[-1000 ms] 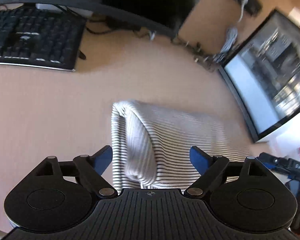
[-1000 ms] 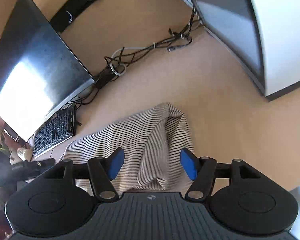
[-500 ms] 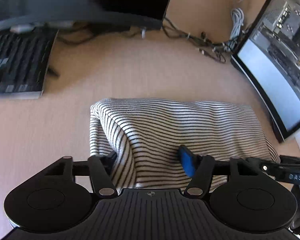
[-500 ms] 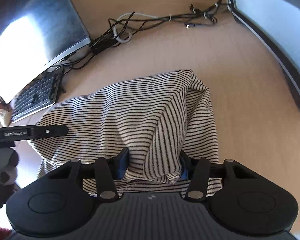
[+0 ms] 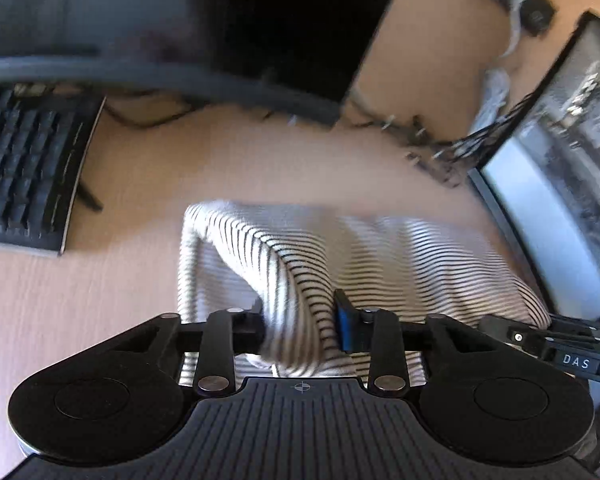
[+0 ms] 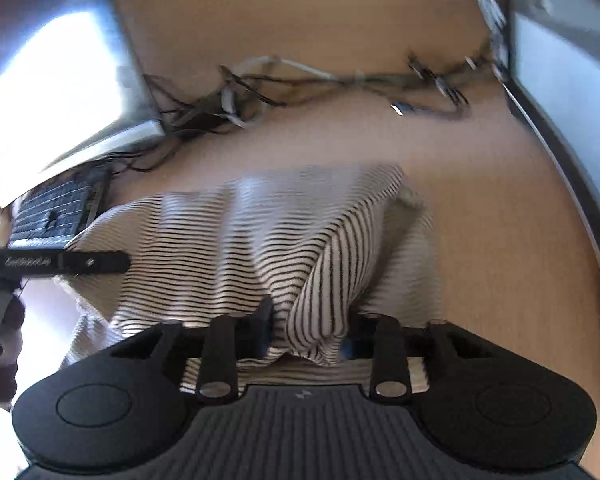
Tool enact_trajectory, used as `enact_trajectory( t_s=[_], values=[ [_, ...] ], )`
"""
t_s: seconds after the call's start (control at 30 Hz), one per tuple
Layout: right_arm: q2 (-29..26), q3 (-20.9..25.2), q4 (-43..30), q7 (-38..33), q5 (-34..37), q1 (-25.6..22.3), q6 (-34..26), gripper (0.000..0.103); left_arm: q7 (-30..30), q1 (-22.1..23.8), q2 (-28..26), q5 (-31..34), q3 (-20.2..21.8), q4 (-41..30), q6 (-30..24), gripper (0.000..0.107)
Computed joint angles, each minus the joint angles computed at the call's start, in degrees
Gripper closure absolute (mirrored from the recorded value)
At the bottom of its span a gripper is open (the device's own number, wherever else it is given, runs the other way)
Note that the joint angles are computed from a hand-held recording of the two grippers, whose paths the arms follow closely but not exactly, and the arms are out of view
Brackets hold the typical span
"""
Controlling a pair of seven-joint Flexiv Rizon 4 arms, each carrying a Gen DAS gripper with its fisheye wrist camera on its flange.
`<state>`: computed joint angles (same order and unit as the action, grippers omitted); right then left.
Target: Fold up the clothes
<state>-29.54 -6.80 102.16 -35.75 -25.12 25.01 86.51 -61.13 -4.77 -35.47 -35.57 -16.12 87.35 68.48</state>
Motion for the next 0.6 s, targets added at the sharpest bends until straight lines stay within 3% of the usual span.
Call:
enact_trajectory(
  t_s=[0.1, 0.23, 0.4, 0.6],
  values=[
    [2.98, 0.75, 1.98, -1.38, 0.21, -0.31, 3.60, 0.077, 6.57, 3.96, 4.32, -6.32, -5.28, 5.68, 1.84, 0.075],
    [7.06, -1.27, 7.54, -1.45, 0.71, 1.95, 6.52, 0.078, 11.15, 4.64, 8.54, -12.87, -5.13, 12.05, 1.69, 0.074],
    [7.90, -2.25, 12.67, 2.65, 1.78, 3.48, 3.81, 0.077, 5.46, 0.33, 7.52, -8.21, 2.19, 13.98, -0.72, 0.070],
    [5.82, -12.11, 13.80, 8.78, -1.98, 11.14, 5.64, 0.075, 4.00, 0.60, 5.13, -7.40, 1.42, 11.32, 1.42, 0.070]
  ],
)
